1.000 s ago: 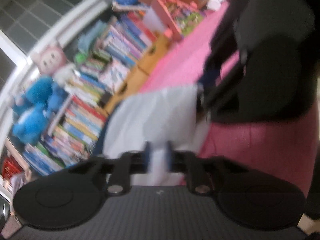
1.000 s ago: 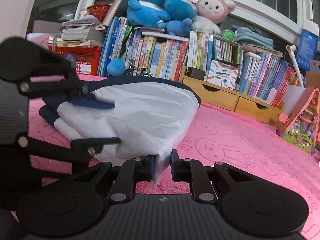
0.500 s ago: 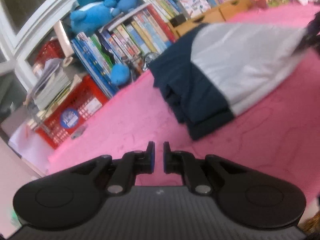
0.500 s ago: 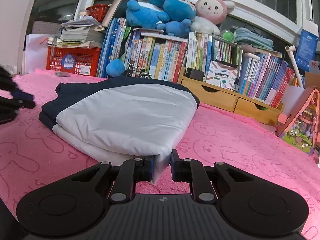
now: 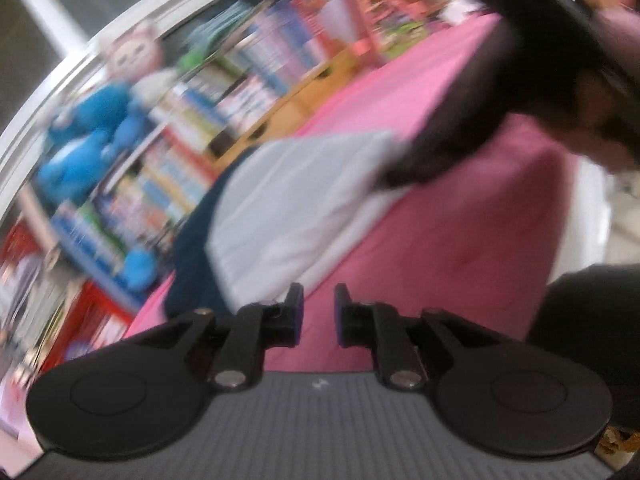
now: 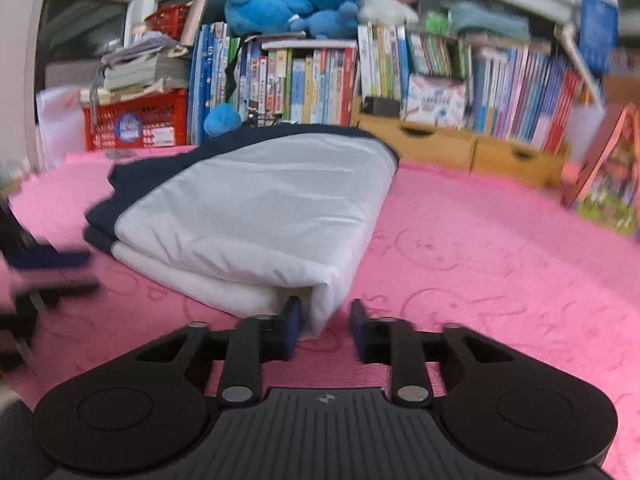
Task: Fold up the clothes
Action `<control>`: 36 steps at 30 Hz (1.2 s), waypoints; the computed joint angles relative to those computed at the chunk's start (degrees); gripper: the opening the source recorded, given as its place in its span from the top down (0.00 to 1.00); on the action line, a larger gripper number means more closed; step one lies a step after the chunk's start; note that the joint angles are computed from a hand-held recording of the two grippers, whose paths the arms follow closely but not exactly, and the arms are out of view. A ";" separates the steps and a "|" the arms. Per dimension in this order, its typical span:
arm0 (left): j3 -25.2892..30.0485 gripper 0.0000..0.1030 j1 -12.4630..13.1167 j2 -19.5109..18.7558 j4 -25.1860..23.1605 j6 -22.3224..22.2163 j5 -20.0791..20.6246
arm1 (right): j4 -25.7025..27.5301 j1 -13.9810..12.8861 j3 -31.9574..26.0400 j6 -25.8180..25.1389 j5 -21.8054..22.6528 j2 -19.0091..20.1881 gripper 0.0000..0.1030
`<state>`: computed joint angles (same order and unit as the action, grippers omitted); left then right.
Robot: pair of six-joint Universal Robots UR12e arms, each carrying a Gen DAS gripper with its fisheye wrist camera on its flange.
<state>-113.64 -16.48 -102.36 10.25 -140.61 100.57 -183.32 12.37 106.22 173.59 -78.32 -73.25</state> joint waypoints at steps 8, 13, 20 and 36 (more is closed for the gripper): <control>4.52 0.73 -2.07 -6.23 6.70 6.34 0.23 | 2.94 -1.34 -1.81 1.69 3.91 -1.07 0.88; 7.15 0.87 -1.89 -7.27 1.72 4.25 4.39 | 3.05 -1.43 -1.80 0.40 3.83 -1.21 0.88; 3.20 0.89 1.57 -4.21 -0.38 3.34 10.39 | 2.93 -1.67 -1.41 -1.03 4.26 -1.05 0.87; 3.11 0.62 -0.25 -4.84 9.00 14.09 0.46 | -6.06 1.61 -0.91 -10.34 -5.49 1.25 0.55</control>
